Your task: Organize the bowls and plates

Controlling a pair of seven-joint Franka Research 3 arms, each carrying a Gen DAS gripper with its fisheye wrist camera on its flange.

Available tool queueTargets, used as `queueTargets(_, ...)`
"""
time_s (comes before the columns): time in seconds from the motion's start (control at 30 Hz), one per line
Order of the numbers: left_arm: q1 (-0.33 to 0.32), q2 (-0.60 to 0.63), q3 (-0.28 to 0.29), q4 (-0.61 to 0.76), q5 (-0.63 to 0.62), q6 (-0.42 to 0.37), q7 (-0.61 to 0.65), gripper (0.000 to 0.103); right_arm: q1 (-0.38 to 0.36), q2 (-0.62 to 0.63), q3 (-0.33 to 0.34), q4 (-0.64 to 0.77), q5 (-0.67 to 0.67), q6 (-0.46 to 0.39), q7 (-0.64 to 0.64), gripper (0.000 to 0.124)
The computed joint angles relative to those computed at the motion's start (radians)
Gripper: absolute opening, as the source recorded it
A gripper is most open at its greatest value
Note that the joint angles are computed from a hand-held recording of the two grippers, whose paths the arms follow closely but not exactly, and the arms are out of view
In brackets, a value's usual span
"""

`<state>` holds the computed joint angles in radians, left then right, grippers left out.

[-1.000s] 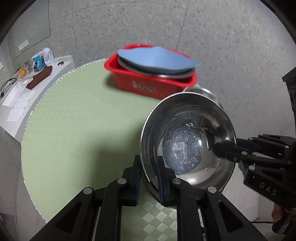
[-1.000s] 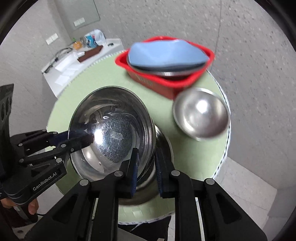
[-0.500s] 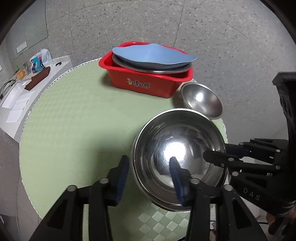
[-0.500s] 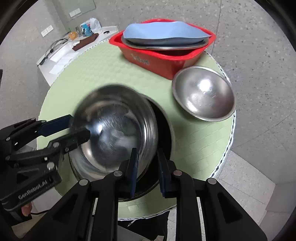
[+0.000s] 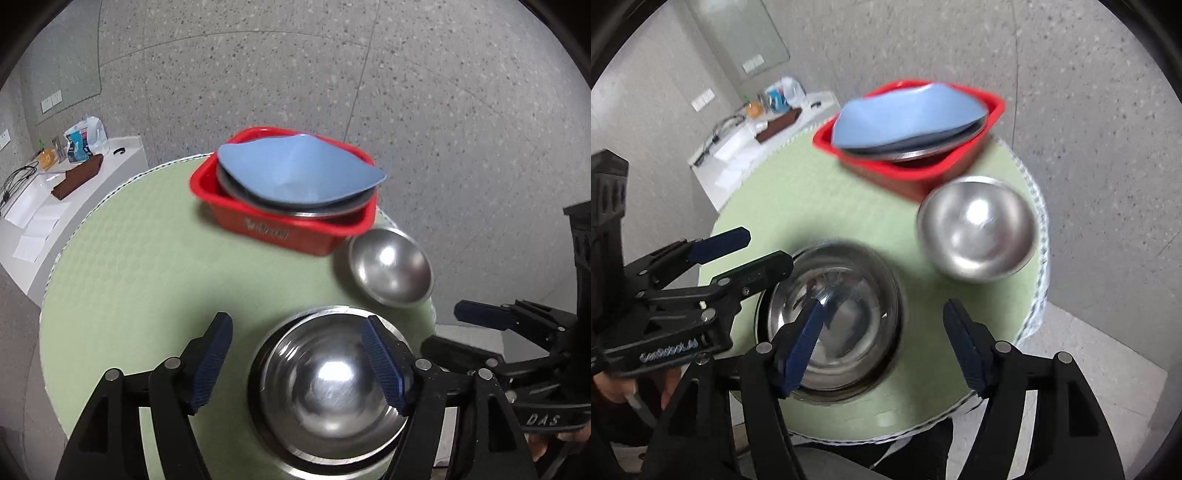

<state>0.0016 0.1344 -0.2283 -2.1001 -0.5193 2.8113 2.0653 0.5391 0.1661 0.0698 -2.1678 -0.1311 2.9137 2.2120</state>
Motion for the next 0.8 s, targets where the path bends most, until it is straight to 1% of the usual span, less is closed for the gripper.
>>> queueTargets(0.07,-0.013,0.038,-0.001,0.053,0.038,-0.035,-0.036,0.07,-0.006,-0.005,-0.024,-0.013,-0.017,0.002,0.028,0.069)
queueTargets(0.1,-0.02,0.06,-0.002,0.081,0.064,-0.047,-0.058,0.071,-0.021,-0.004,-0.032,-0.02,-0.011,0.001,0.035,0.069)
queueTargets(0.23,-0.069,0.166,0.011,0.214,0.251,-0.109,-0.223,0.073,-0.068,0.017,-0.052,-0.02,0.009,-0.006,0.028,0.069)
queueTargets(0.3,-0.087,0.219,0.009,0.283,0.325,-0.144,-0.289,0.073,-0.106,0.035,-0.042,-0.018,0.063,0.005,-0.018,0.069)
queueTargets(0.37,-0.114,0.283,0.018,0.368,0.408,-0.196,-0.359,0.073,-0.131,0.067,-0.038,0.007,0.105,-0.002,-0.063,0.069)
queueTargets(0.43,-0.146,0.352,0.036,0.462,0.491,-0.266,-0.439,0.069,-0.163,0.101,-0.016,0.034,0.17,0.001,-0.135,0.069)
queueTargets(0.47,-0.15,0.38,0.033,0.5,0.513,-0.291,-0.458,0.068,-0.178,0.121,-0.005,0.052,0.201,-0.005,-0.174,0.069)
queueTargets(0.5,-0.153,0.399,0.031,0.523,0.531,-0.306,-0.477,0.064,-0.19,0.135,0.005,0.06,0.232,-0.005,-0.211,0.069)
queueTargets(0.53,-0.163,0.421,0.038,0.552,0.559,-0.326,-0.505,0.059,-0.207,0.154,0.023,0.077,0.27,-0.012,-0.255,0.067)
queueTargets(0.57,-0.172,0.445,0.042,0.586,0.582,-0.353,-0.524,0.058,-0.221,0.17,0.037,0.092,0.305,-0.016,-0.296,0.063)
queueTargets(0.6,-0.171,0.459,0.037,0.605,0.592,-0.368,-0.532,0.053,-0.233,0.19,0.051,0.111,0.339,-0.023,-0.337,0.062)
queueTargets(0.63,-0.175,0.483,0.038,0.639,0.606,-0.397,-0.541,0.046,-0.232,0.201,0.051,0.124,0.358,-0.03,-0.359,0.058)
queueTargets(0.67,-0.181,0.5,0.037,0.665,0.617,-0.417,-0.553,0.042,-0.239,0.213,0.06,0.135,0.385,-0.035,-0.389,0.052)
queueTargets(0.73,-0.183,0.542,0.032,0.724,0.628,-0.466,-0.558,0.026,-0.256,0.23,0.084,0.154,0.444,-0.041,-0.454,0.045)
queueTargets(0.77,-0.178,0.557,0.022,0.745,0.621,-0.477,-0.551,0.023,-0.258,0.233,0.088,0.158,0.464,-0.044,-0.479,0.038)
queueTargets(0.8,-0.175,0.569,0.015,0.763,0.617,-0.484,-0.543,0.017,-0.268,0.236,0.101,0.161,0.494,-0.041,-0.512,0.035)
